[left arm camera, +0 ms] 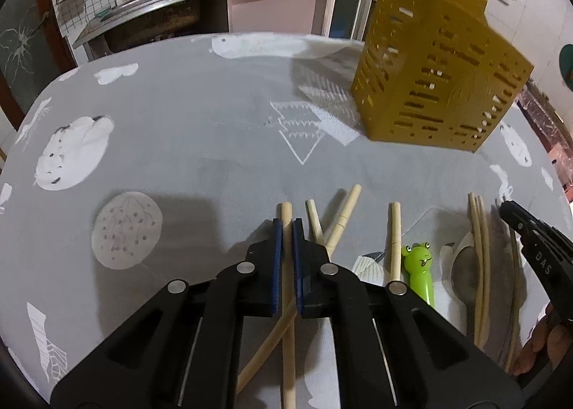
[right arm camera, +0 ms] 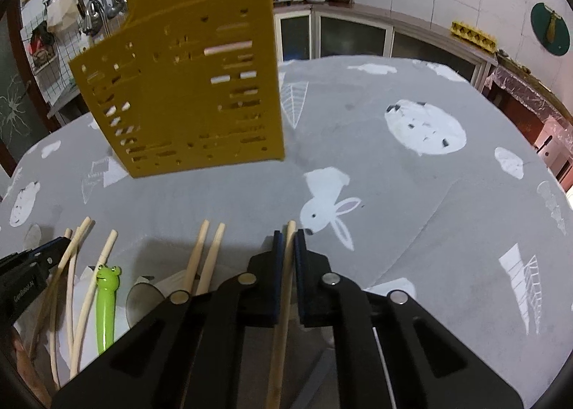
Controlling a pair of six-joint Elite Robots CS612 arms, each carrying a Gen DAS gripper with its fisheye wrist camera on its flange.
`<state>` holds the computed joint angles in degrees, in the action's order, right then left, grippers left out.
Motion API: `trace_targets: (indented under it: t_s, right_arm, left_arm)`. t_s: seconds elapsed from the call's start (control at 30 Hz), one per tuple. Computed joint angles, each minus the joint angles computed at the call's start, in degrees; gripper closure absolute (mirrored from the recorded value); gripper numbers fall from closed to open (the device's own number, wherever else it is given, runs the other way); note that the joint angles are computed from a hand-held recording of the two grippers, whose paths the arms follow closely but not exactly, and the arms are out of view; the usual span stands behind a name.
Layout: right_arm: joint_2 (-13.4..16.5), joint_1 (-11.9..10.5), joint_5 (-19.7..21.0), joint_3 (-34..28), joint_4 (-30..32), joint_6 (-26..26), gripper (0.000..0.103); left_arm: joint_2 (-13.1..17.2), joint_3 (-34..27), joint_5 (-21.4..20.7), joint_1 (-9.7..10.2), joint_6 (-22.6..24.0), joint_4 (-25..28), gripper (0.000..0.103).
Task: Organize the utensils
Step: 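Close the left tool on a wooden chopstick while the right tool grasps another chopstick, then lift both held chopsticks and carry them over the yellow utensil holder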
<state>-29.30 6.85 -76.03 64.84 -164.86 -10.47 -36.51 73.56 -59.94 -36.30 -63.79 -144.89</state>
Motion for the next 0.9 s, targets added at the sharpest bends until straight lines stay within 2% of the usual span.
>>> trace_targets:
  t_s: [0.27, 0.33, 0.67, 0.9]
  right_arm:
    - [-1.53, -1.27, 4.85, 2.97, -7.76, 2.52, 0.097]
    - [-1.89, -1.71, 6.96, 3.85, -10.74, 3.64, 0.097]
    - [-2.80, -3.28, 11.90, 6.87, -25.63, 9.40, 0.097]
    - [-3.11, -4.13, 14.25, 7.68, -30.04, 11.69, 0.097]
  left_arm:
    - [-2.75, 3.91, 8.98, -2.01, 0.96, -5.95, 0.098]
    - [-3.64, 5.16, 11.74, -2.64, 1.38, -7.82, 0.098]
    - [-5.97, 8.71, 21.71, -5.20, 4.89, -17.53, 0.098]
    - [-5.74, 8.73, 24.95, -6.33, 8.36, -21.34, 0.098]
